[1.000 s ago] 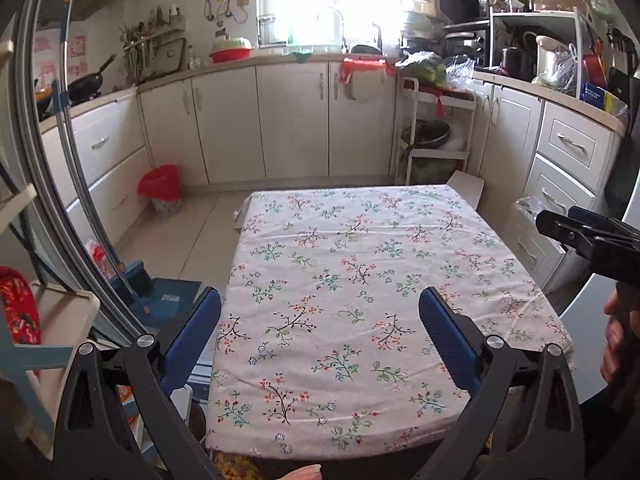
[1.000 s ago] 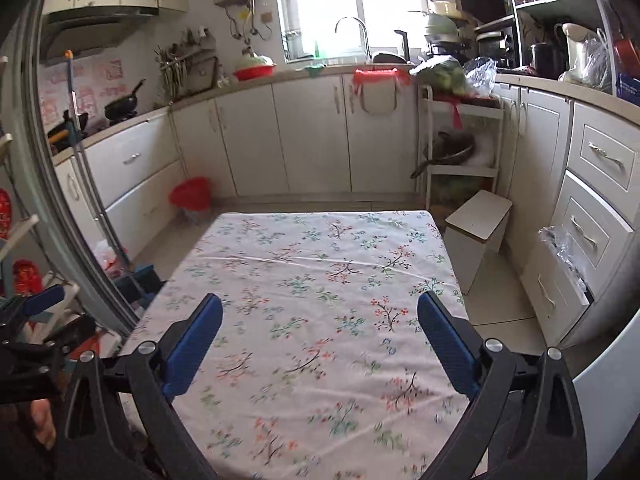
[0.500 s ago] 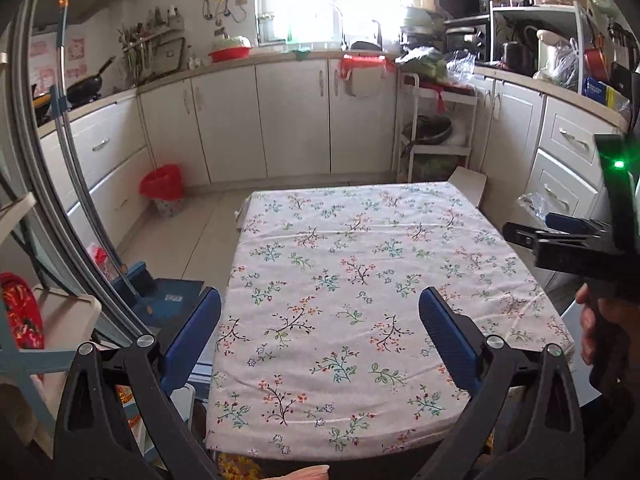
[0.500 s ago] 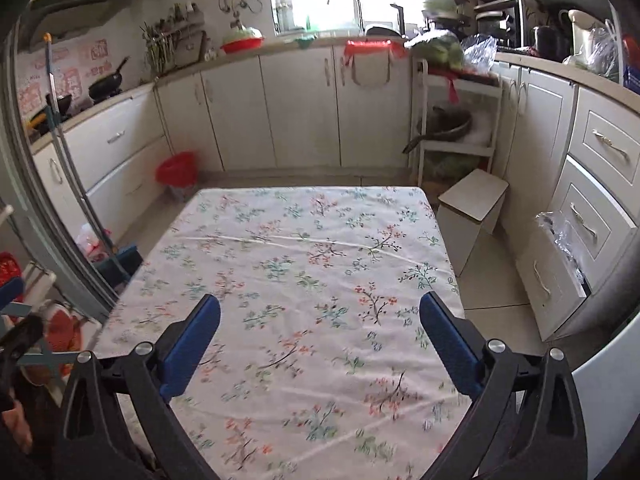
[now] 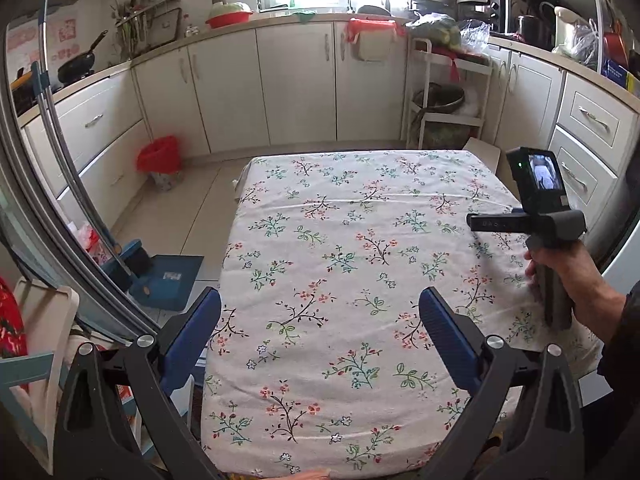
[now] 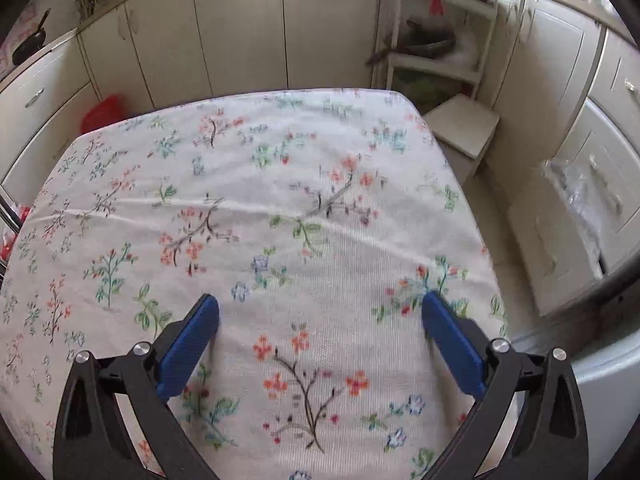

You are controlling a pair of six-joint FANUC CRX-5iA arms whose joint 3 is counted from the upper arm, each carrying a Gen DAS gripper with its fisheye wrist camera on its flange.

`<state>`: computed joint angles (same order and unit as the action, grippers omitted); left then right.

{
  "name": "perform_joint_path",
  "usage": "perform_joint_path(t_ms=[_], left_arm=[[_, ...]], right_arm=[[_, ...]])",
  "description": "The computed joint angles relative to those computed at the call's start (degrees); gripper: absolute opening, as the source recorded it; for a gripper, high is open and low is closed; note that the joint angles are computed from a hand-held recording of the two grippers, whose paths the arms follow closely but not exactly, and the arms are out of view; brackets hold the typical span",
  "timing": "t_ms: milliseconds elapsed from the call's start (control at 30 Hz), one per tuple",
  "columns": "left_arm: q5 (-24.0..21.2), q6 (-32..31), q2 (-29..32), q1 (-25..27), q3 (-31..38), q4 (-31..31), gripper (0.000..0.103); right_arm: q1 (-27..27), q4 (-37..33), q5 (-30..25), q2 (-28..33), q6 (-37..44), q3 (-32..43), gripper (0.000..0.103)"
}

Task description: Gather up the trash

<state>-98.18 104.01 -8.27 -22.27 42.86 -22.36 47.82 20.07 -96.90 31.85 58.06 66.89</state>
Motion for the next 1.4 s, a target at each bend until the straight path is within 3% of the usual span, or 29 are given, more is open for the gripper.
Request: perform_joint_path(t_ms=[267, 600, 733, 900, 1033, 1133, 1300, 1400], left_arm=[[-2.12, -0.72, 1.19, -3.63, 1.55, -4.81, 0.095], [-0.99, 1.15, -0.83, -3.40, -0.39, -1.70, 0.095], [-0.51, 1.15, -2.54, -1.04, -2.62, 0.89, 0.095], [-0.13, 4.57, -4.85, -1.95, -4.26, -2.68, 0.095], [0.97, 3.12, -6.10, -0.25, -5.03, -0.58, 0.095], [0.83, 0.96, -6.84, 4.11, -5.96, 4.76, 0.095], [-2.18, 1.16, -6.66, 2.61, -4.37, -0.26, 0.095], [-1.94, 1.67, -7.97, 5.69, -4.58, 0.39, 0.095]], right_arm=[[0.08, -0.71, -0.08, -0.05, 0.02, -0.26, 0.097], [0.19, -0.68, 0.30, -0.50, -0.22, -1.10, 0.097], [0.15, -0.72, 0.30, -0.49, -0.20, -1.09, 0.097], [0.15, -0.71, 0.17, -0.36, -0.16, -0.82, 0.097], [0.15, -0.71, 0.01, -0.20, -0.10, -0.50, 0.097], [0.13, -0.72, 0.06, -0.22, -0.10, -0.57, 0.097], [0.14, -0.72, 0.00, -0.18, -0.09, -0.47, 0.097], [0.13, -0.72, 0.00, -0.18, -0.09, -0.48, 0.097]])
